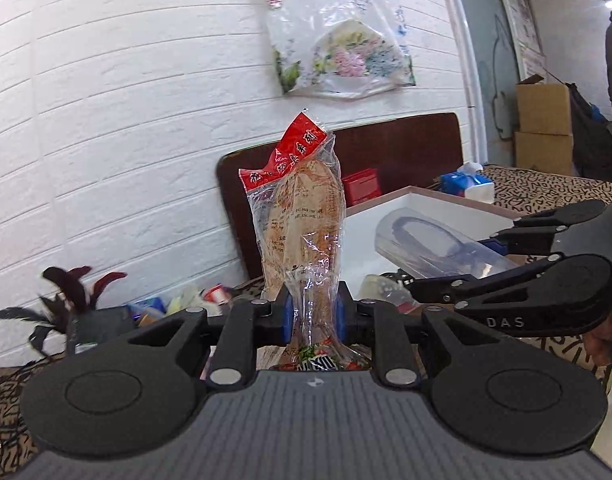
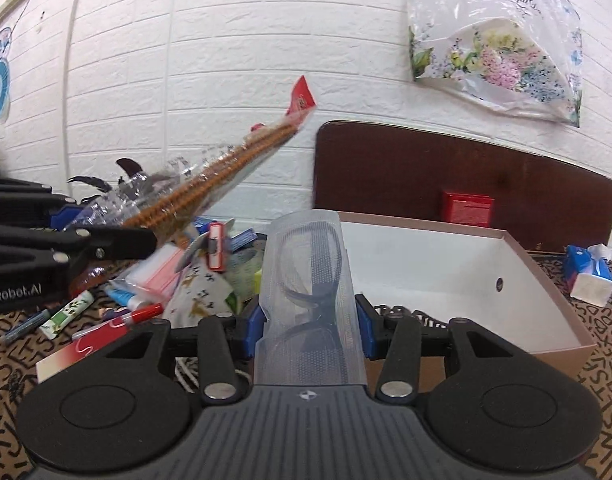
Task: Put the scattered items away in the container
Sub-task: 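Carry the bread bag and glasses case over the white box with both tools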
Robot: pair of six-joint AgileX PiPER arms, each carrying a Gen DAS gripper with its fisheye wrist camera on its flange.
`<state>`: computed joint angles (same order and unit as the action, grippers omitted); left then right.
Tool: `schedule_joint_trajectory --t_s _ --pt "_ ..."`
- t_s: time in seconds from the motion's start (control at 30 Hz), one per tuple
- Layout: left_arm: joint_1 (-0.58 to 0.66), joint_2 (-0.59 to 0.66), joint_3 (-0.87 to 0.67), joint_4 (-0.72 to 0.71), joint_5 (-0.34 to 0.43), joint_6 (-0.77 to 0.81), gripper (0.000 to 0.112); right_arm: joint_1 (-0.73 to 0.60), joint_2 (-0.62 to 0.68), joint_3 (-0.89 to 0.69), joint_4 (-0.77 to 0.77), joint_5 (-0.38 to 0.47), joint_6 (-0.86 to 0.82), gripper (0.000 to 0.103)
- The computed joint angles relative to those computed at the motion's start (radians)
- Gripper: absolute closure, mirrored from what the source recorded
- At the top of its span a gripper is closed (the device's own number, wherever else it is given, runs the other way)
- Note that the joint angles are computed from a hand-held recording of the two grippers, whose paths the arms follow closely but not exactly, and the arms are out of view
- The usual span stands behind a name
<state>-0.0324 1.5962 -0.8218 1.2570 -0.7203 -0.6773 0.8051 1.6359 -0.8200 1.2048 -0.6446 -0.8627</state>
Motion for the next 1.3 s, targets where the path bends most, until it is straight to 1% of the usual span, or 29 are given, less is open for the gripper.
schedule_joint_trajectory --t_s 0.3,0.53,0.6,0.73,0.83,0.97,1.13,1.2,1.27,1.3 --pt "-0.135 0.065 -0.075 -0.025 0.074 -0.019 0.091 -0.152 -0.017 0.023 -0.096 0.048 0.070 0.059" --pt "-0.226 0.124 -0.146 -0.078 0.144 0.007 0.091 -0.286 0.017 0.006 -0.212 0.106 0.159 0.059" --pt "-0.238 0.139 -0.167 -0.095 0.162 0.027 0.091 -0.314 0.023 0.007 -0.240 0.107 0.180 0.059" --pt "-0.234 0.158 -0.188 -0.109 0.174 0.047 0.091 -0.367 0.020 0.032 -0.280 0.084 0.216 0.059" --pt "-0.249 0.188 -0.219 -0.060 0.211 -0.003 0.091 -0.421 0.039 0.029 -0.329 0.110 0.272 0.059" --pt "-0.288 0.205 -0.229 -0.057 0.252 0.006 0.090 -0.446 0.069 0.000 -0.376 0.133 0.302 0.060" --pt "-0.320 0.219 -0.248 -0.050 0.306 -0.016 0.088 -0.452 0.101 -0.048 -0.378 0.163 0.271 0.060" --pt "-0.329 0.228 -0.257 -0.055 0.330 -0.012 0.086 -0.454 0.108 -0.058 -0.374 0.167 0.261 0.060" --pt "-0.335 0.238 -0.267 -0.039 0.350 -0.030 0.081 -0.454 0.115 -0.070 -0.358 0.170 0.240 0.059" --pt "-0.338 0.241 -0.268 -0.053 0.357 -0.017 0.080 -0.451 0.117 -0.074 -0.346 0.164 0.225 0.053"
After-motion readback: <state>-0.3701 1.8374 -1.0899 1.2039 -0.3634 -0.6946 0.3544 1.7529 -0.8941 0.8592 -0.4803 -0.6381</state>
